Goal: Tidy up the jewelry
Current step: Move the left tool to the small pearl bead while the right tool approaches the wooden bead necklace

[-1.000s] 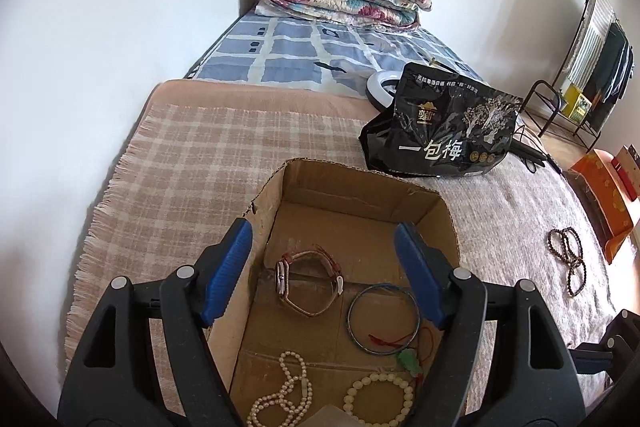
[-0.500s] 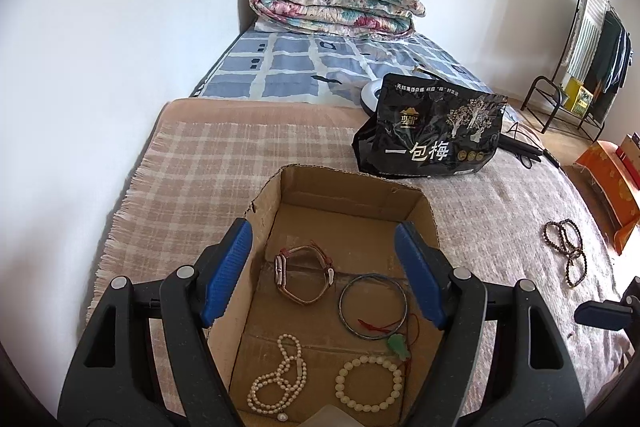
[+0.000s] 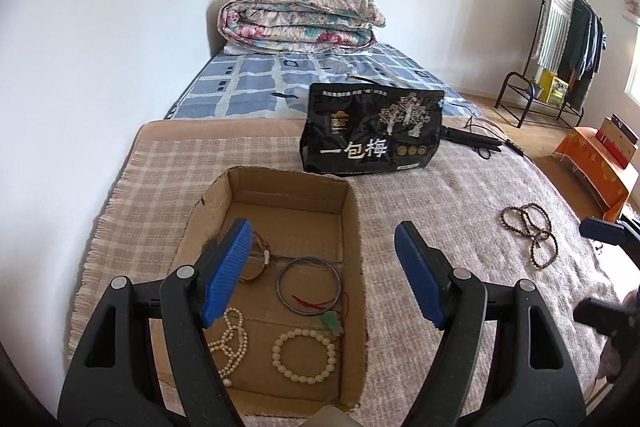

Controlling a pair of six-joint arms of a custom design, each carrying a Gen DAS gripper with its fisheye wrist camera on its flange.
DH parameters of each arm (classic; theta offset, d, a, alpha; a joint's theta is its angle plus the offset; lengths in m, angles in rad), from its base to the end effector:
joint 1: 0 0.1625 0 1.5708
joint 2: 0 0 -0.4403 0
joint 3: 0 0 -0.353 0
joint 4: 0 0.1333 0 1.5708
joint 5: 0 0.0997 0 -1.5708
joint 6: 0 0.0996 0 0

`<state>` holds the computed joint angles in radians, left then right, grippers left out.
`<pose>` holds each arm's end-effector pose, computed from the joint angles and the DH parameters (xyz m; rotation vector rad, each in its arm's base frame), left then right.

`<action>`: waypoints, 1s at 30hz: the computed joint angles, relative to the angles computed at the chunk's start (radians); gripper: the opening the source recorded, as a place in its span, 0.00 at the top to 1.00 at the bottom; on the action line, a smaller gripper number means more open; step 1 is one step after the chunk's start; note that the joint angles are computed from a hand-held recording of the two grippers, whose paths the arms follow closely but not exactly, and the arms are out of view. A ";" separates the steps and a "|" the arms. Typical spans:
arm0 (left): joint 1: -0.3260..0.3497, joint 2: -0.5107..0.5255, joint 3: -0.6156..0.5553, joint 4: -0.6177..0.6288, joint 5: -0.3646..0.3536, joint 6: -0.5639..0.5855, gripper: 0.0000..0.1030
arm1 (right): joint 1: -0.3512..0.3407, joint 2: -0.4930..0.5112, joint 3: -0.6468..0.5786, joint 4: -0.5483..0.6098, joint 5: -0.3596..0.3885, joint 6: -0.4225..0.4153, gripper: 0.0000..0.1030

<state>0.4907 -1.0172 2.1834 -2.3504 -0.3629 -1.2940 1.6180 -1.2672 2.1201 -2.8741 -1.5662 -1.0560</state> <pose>-0.2897 -0.4115 0.1422 0.0575 2.1052 -1.1823 0.1571 -0.4901 0.2705 1.5061 -2.4448 0.5791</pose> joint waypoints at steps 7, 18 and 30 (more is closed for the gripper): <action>-0.034 0.116 -0.023 -0.198 -0.058 0.159 0.26 | -0.081 -0.050 -0.064 0.047 0.019 0.018 0.03; -0.055 0.300 -0.111 -0.450 -0.163 0.386 0.26 | -0.181 -0.069 -0.180 0.065 0.012 0.010 0.03; -0.036 0.477 -0.249 -0.631 -0.313 0.578 0.35 | -0.237 -0.013 -0.309 0.136 -0.027 -0.045 0.09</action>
<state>0.4545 -0.5403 1.9345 -2.9809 -0.6763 -0.7156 1.3811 -1.2806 1.8113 -2.7385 -1.5933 -1.1009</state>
